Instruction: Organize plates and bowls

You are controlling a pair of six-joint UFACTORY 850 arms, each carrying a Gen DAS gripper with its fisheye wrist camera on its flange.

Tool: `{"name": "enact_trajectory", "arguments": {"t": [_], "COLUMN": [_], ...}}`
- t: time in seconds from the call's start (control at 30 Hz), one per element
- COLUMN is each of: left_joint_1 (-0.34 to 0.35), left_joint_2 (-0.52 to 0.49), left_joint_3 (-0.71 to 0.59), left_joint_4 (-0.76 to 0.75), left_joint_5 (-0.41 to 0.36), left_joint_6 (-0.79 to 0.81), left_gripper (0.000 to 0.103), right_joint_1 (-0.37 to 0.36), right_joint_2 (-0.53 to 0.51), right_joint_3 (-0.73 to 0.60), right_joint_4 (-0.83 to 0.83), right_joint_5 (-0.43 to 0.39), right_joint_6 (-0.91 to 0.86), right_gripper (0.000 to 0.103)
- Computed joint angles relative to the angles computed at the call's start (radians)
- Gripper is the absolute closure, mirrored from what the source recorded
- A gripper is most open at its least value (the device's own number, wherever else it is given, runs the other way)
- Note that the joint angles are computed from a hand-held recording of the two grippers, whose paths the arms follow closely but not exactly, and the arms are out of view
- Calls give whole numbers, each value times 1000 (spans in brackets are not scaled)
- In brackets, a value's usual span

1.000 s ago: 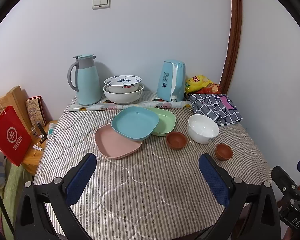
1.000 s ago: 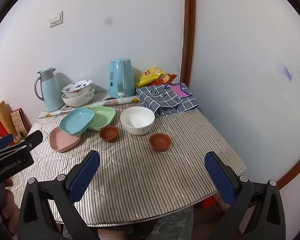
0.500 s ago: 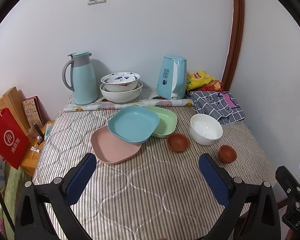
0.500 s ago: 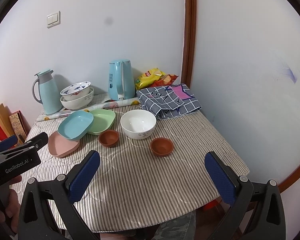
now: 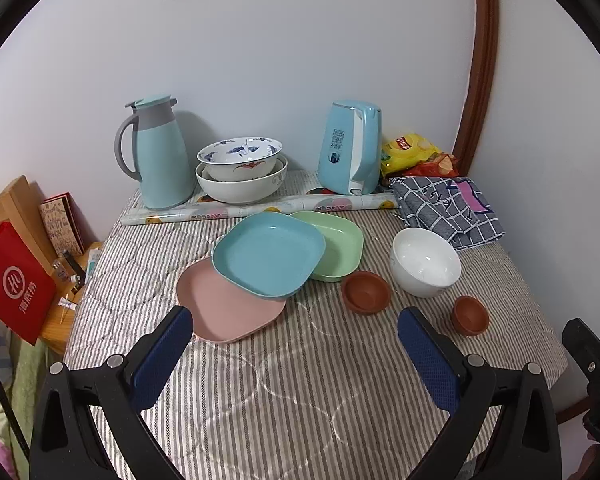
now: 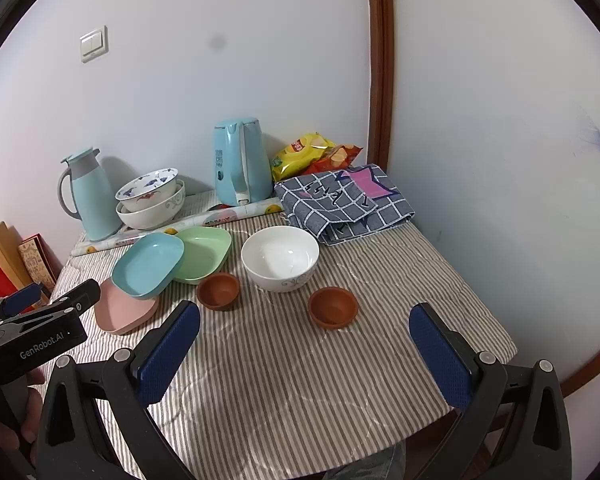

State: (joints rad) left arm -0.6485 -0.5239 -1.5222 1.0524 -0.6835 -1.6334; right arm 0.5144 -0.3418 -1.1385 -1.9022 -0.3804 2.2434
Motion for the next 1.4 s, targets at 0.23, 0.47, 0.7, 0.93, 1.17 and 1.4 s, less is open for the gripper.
{"name": "enact_trajectory", "arguments": {"t": [0.23,0.47,0.7,0.93,1.17,1.4], "left_joint_1": [38,89,145,195,238,273], "left_joint_2": [-16,-44,-63,-86,-130,-171], "left_joint_3": [-5,-14,-11,-16,-42,-76], "left_joint_4": [-25,-69,-122,-159,-240,-299], "left_joint_5": [27,28,72,116,153,205], "left_joint_6": [22,58,95,115,179,234], "left_gripper": [0,0,3,7,23,36], "right_joint_1": [-17,-21,-33,-39,-31,-16], "right_joint_2": [-86,-180,-273,-367,-471,-607], "right_joint_3": [-93,-188,-303,-437,-603,-822], "right_joint_4": [130,207,409,780,1214,1560], "right_joint_5": [61,100,202,248,249,197], "right_joint_6": [-144,-249,-438,-820,-1283,-1717], "right_gripper": [0,0,2,9,16,28]}}
